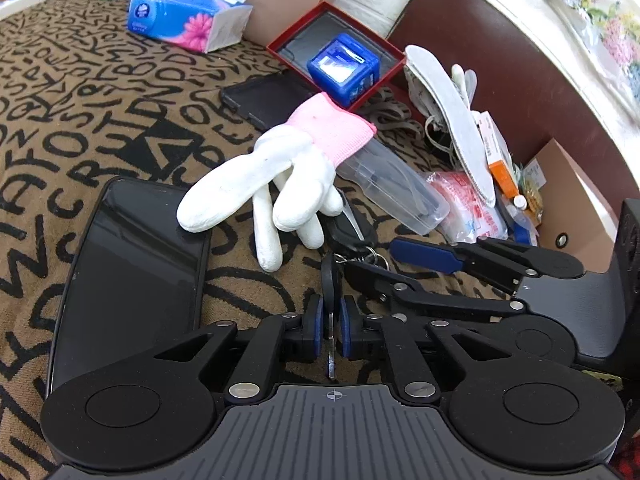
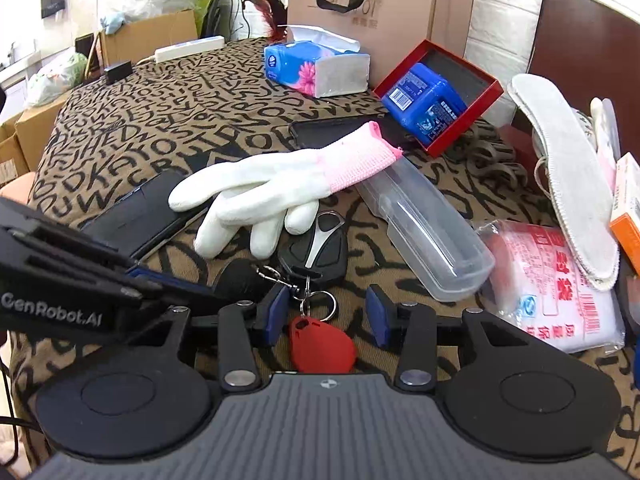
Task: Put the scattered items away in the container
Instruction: 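Grasp the red key tag with the right tool while the left tool holds the key, then carry the keychain into the brown box with both tools and open them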
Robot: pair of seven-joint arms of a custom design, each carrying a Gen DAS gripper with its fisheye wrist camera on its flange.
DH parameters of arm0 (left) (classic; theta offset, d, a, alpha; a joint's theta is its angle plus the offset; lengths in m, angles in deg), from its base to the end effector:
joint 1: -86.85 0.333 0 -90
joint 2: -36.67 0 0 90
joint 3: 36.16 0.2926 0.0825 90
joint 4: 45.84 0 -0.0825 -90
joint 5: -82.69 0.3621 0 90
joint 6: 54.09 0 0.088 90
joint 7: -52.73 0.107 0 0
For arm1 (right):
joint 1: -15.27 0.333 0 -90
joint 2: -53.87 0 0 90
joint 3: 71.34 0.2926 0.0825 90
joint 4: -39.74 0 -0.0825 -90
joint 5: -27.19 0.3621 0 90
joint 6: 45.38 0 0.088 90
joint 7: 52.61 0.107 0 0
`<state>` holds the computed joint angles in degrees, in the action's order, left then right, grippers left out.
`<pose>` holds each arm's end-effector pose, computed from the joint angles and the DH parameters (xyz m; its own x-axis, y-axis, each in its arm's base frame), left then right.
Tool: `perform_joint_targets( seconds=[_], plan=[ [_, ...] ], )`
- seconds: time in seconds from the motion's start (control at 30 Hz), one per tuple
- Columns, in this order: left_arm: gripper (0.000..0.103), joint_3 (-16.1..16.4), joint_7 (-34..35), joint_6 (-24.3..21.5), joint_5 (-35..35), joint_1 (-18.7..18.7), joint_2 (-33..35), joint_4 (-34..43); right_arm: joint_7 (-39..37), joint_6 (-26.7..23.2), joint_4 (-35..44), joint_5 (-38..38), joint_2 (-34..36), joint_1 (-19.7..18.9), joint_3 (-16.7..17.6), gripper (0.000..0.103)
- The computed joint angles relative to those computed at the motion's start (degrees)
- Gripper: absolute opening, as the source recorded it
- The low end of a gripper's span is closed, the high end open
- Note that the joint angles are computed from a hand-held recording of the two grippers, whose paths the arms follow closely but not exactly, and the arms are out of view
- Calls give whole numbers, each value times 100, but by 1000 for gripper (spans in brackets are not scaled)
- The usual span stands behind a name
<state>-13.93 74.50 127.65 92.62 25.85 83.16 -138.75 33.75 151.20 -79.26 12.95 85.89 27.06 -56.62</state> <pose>0.5007 -0.4987 0.2584 -0.0503 -0.9007 0.4315 -0.7759 -0.2368 -0.5847 0.5389 0.2860 0.2603 0.6307 -0.7751 0.0374 -0.5090 -0.4495 -0.7341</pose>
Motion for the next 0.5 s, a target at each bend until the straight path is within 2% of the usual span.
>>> perform_joint_targets(
  seconds=[0.07,0.1,0.13,0.17,0.27,0.33,0.37,0.5],
  plan=[
    [21,23,-17,45,-23,-4,13,-11,11,-35,45,-25,33,-40,49,47],
    [26,2,4,75,-35,18,16,-17,27,-89,66,-97,51,-173,178,40],
    [26,-7,29,100,-53,28,23,-14,58,-157,78,-241,88,-472,468,33],
    [26,-11,62,117,-72,29,34,-4,240,-206,97,-473,116,-657,626,21],
    [25,-22,166,164,-132,34,52,3,116,-246,68,-270,72,-619,640,21],
    [22,-21,253,159,-181,27,52,-1,177,-318,40,-341,89,-932,949,21],
    [13,-8,285,155,-205,12,53,0,189,-345,10,-397,92,-1102,1116,21],
    [6,-63,402,258,-339,34,43,-19,274,-336,-132,-562,71,-1651,1626,21]
  ],
)
